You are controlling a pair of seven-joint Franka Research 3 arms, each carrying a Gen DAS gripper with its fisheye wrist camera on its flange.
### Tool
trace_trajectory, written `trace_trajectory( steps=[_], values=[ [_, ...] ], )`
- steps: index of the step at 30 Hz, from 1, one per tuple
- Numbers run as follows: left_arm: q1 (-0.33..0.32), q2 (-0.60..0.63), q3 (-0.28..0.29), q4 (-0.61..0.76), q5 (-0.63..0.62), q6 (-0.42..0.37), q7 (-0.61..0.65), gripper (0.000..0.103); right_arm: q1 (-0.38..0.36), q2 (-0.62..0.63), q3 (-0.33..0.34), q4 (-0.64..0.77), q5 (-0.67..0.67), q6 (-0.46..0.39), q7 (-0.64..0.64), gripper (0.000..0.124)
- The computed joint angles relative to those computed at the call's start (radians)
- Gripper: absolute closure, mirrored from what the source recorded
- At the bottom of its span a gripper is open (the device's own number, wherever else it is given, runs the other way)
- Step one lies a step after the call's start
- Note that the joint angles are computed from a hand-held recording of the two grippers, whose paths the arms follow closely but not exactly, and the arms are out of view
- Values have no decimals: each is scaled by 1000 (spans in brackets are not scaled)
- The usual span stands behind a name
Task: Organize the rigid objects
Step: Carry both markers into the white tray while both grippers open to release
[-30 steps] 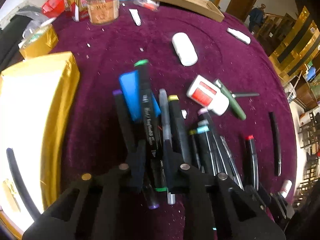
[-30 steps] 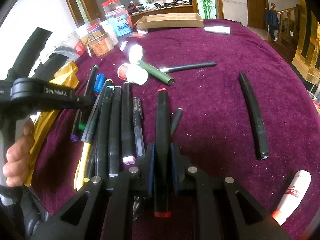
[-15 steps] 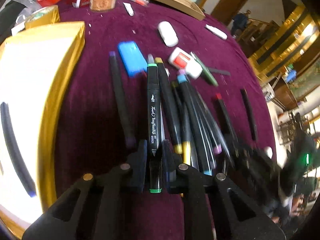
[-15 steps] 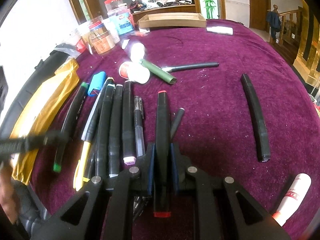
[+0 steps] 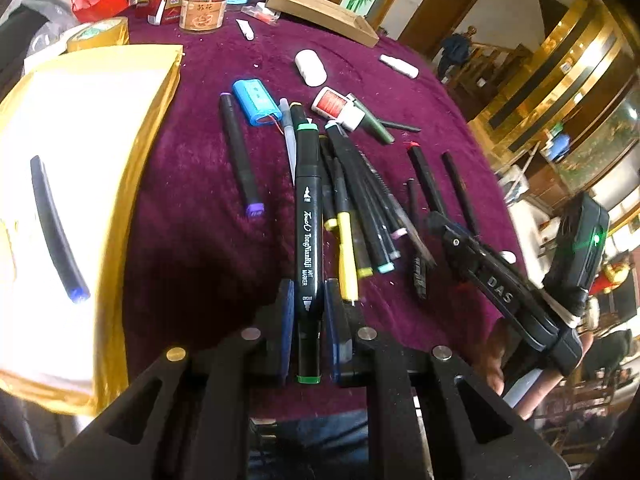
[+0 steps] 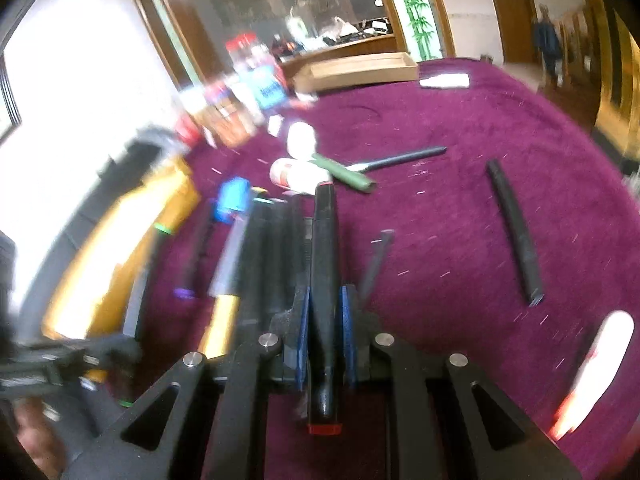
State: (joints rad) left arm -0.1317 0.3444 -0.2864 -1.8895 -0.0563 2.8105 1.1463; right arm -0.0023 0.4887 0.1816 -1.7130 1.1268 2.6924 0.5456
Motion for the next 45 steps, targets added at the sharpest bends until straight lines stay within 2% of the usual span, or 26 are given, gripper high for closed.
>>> trace_trajectory(
  steps=[2,5,10,13,15,17,20,23,25,28,33,38,40,43,45],
  values=[
    [22,-26,-14,-34,-37,18,10,91,-23,-54,37,-52,94,-15,-68,110],
    [55,-86,-38,-105,-104,62,50,91,-16,-125,51,-105,197,-88,-161,110],
    [107,-222,-55,-232,-310,109,164,91,58,-185,33,-118,187,-217,-148,110],
    [96,-286,-9,-286,-366,117,178,91,115,-186,17,-102,163,-265,-117,110],
    [86,-323,35,-322,-351,129,142,91,160,-177,8,-86,126,-259,-95,110],
    [78,-346,74,-346,-389,141,157,91,199,-146,6,-49,76,-258,-60,110],
    [78,-349,129,-362,-358,162,113,91,241,-106,9,-3,-3,-229,-17,110],
    [99,-312,159,-337,-377,158,137,91,276,-45,12,66,-93,-186,49,110],
    [133,-269,160,-296,-414,136,182,91,292,4,13,126,-159,-174,111,110],
    [197,-220,129,-250,-525,106,307,91,324,84,11,226,-278,-161,214,110],
    [298,-120,86,-145,-629,27,476,91,408,228,-23,420,-493,-130,407,110],
    [328,-32,96,-29,-512,-104,456,91,463,325,-79,580,-687,-189,596,110],
    [333,-8,95,12,-467,-150,459,91,462,348,-80,620,-741,-221,633,110],
    [339,7,90,45,-428,-182,466,91,442,397,-57,707,-782,-326,664,110],
    [332,17,101,68,-388,-197,442,91,442,394,-56,695,-800,-325,673,110]
  ],
)
